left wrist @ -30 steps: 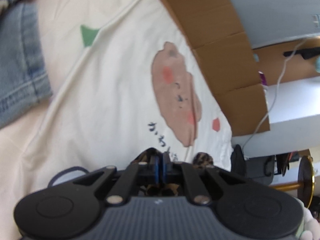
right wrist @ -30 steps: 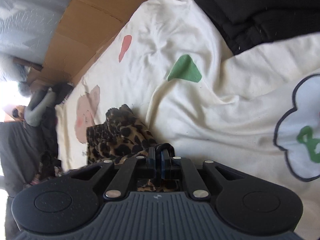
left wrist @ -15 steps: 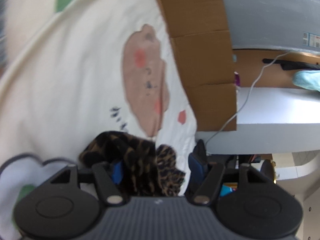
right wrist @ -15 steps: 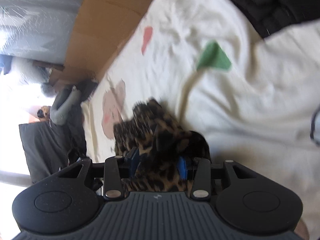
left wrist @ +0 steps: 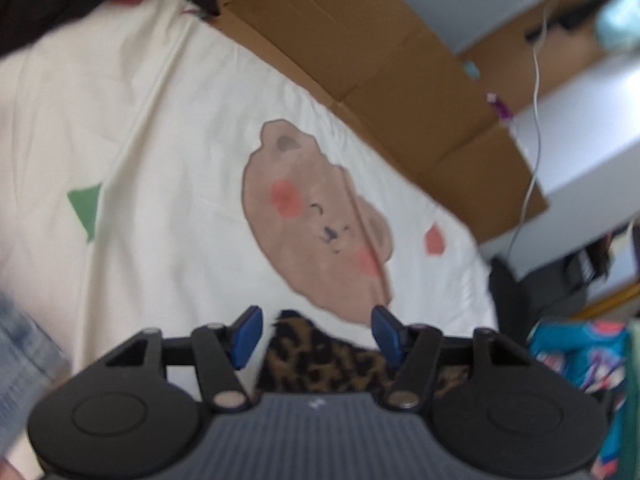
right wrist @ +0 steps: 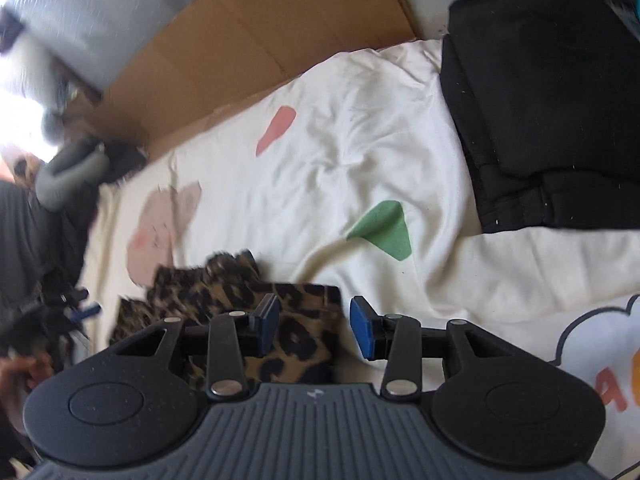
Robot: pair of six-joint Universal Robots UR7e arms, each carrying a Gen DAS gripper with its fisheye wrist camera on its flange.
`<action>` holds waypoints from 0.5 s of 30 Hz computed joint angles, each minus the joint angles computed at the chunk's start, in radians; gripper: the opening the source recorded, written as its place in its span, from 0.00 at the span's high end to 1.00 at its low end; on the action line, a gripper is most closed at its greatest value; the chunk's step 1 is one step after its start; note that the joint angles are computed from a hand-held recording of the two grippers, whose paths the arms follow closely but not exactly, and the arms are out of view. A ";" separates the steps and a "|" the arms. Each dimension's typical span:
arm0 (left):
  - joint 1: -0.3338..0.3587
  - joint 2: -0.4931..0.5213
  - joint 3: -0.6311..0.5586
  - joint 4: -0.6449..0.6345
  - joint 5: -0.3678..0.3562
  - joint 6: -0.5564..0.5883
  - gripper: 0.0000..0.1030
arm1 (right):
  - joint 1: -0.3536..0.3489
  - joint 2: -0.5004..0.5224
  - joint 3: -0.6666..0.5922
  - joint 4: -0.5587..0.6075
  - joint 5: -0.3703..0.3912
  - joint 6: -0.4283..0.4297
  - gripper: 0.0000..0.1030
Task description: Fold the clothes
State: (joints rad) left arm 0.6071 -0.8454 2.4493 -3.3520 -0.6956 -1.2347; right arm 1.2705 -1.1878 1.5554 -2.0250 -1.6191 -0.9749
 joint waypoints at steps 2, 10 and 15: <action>0.006 -0.002 -0.012 0.048 -0.010 0.023 0.43 | -0.005 -0.003 0.010 -0.007 -0.007 -0.038 0.59; 0.049 0.050 -0.054 0.065 -0.067 0.083 0.47 | 0.004 0.017 0.025 -0.012 -0.067 -0.079 0.97; 0.047 0.055 -0.071 0.084 -0.064 0.123 0.85 | 0.004 -0.011 0.030 0.001 0.009 -0.121 0.99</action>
